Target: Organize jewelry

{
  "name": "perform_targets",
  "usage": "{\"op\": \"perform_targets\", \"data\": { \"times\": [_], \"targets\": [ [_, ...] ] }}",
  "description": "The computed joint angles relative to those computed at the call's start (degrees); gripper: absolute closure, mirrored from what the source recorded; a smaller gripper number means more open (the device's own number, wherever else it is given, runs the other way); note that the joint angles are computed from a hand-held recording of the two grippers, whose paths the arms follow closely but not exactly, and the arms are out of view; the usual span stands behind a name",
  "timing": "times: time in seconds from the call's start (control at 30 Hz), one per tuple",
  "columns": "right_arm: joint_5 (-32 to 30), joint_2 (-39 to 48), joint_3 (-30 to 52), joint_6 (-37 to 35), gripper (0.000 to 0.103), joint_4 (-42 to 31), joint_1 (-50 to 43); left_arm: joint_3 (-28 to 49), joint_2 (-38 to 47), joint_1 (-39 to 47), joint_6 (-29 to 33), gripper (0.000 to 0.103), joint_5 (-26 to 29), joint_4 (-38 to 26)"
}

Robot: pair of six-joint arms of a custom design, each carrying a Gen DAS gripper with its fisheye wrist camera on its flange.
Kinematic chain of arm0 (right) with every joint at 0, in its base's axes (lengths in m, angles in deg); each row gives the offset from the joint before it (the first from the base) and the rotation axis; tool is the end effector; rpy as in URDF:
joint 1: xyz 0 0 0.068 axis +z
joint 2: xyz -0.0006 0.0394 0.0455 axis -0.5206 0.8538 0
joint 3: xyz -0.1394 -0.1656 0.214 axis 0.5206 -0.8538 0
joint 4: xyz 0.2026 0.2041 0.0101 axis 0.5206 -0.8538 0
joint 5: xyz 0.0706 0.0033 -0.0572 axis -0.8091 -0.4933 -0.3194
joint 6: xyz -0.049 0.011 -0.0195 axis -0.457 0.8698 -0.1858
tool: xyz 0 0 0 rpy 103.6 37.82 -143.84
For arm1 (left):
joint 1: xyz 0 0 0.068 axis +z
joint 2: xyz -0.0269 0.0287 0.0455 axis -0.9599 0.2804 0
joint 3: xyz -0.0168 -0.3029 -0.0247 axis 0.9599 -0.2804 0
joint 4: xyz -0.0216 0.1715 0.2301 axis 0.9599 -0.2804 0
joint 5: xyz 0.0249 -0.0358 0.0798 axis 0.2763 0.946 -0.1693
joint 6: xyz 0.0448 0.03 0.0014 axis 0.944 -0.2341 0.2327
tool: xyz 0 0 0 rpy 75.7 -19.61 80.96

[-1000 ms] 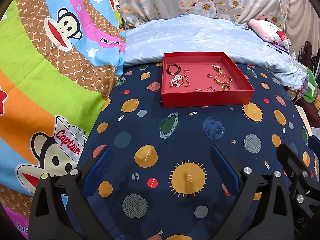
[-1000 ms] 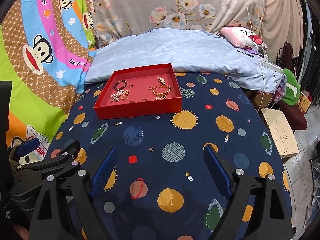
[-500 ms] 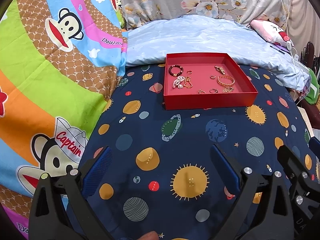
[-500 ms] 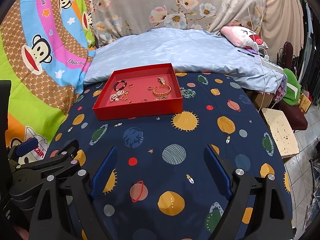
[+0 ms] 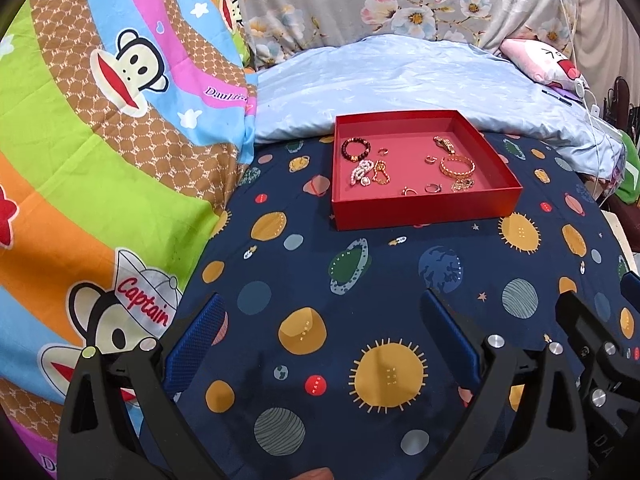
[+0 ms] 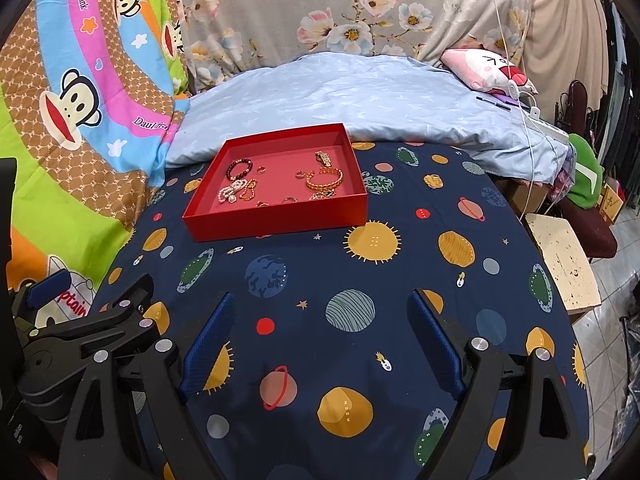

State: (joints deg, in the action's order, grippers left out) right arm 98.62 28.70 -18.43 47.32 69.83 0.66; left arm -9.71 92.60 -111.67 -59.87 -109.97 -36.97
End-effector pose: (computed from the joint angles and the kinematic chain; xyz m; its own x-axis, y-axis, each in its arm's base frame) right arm 0.1854 0.1017 0.1213 -0.7068 0.0729 -0.7036 0.0231 0.9965 0.0801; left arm 0.2116 -0.1402 0.1169 -0.7297 0.0467 -0.6822 -0.0848 0.9838 0.1580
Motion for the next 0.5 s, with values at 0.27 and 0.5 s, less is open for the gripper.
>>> {"op": "perform_targets", "data": {
  "times": [0.27, 0.5],
  "targets": [
    [0.17, 1.58, 0.69, -1.81, 0.017, 1.56, -1.75, 1.60, 1.21, 0.38, 0.77, 0.007, 0.07, 0.14],
    [-0.62, 2.84, 1.77, -3.12, 0.017, 2.17, -3.26, 3.32, 2.84, 0.82, 0.55, 0.007, -0.21, 0.20]
  ]
}}
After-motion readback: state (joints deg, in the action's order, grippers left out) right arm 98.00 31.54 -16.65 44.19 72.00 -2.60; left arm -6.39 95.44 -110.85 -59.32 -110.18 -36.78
